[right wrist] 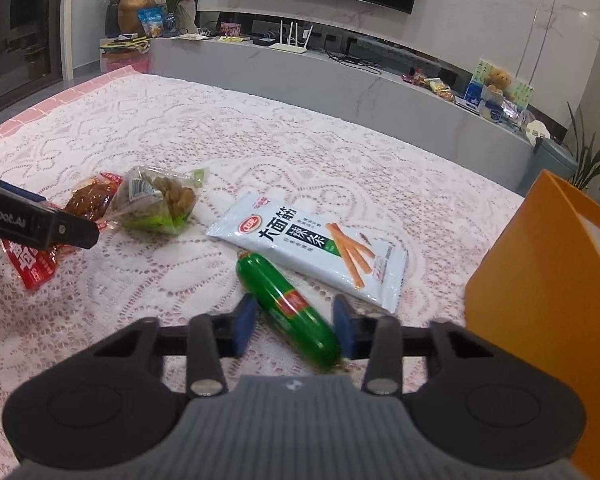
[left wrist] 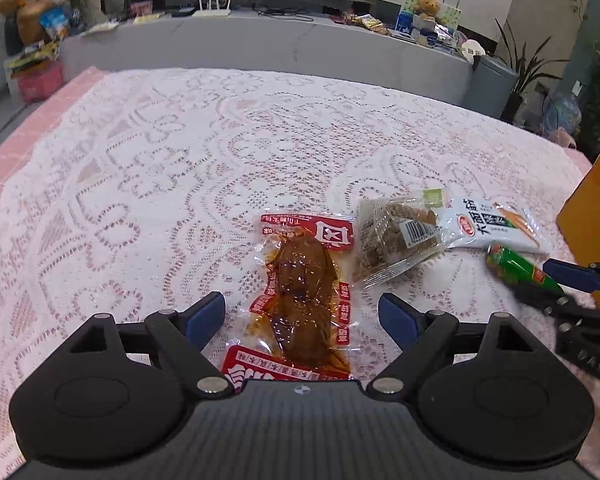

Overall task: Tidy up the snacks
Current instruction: 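Grasp the braised egg packet with the left gripper while the right grasps the green sausage, then lift both held snacks and carry them over the orange box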

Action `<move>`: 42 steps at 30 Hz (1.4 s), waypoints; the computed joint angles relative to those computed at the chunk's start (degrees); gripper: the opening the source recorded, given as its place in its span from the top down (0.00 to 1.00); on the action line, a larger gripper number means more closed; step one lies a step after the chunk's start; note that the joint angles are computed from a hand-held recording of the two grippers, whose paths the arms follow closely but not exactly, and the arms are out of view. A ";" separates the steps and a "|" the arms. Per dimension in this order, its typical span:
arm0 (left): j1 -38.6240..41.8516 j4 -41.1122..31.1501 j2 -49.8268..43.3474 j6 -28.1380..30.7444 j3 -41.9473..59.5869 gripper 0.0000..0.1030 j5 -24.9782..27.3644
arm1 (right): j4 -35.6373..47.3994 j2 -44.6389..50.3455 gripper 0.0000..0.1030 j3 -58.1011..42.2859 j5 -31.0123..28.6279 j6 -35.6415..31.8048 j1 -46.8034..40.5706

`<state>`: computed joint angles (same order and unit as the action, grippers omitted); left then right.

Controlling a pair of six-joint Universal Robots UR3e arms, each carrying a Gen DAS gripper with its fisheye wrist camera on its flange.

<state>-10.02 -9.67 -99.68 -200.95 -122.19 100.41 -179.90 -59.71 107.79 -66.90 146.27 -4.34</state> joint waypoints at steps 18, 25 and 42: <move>-2.66 4.08 -3.83 3.45 0.78 0.09 4.95 | 1.38 -4.51 0.69 4.27 3.06 -0.41 -0.59; -2.44 1.16 -1.99 1.16 1.16 0.36 5.65 | -2.32 -3.79 0.63 5.48 3.02 -1.24 -0.46; -4.37 -0.15 8.66 -7.68 -2.26 0.40 1.85 | -1.14 -1.14 0.78 3.36 3.95 -1.77 -0.25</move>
<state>-14.38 -9.82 -91.02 -208.62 -124.45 102.26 -181.05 -60.84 111.15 -62.95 144.50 -4.60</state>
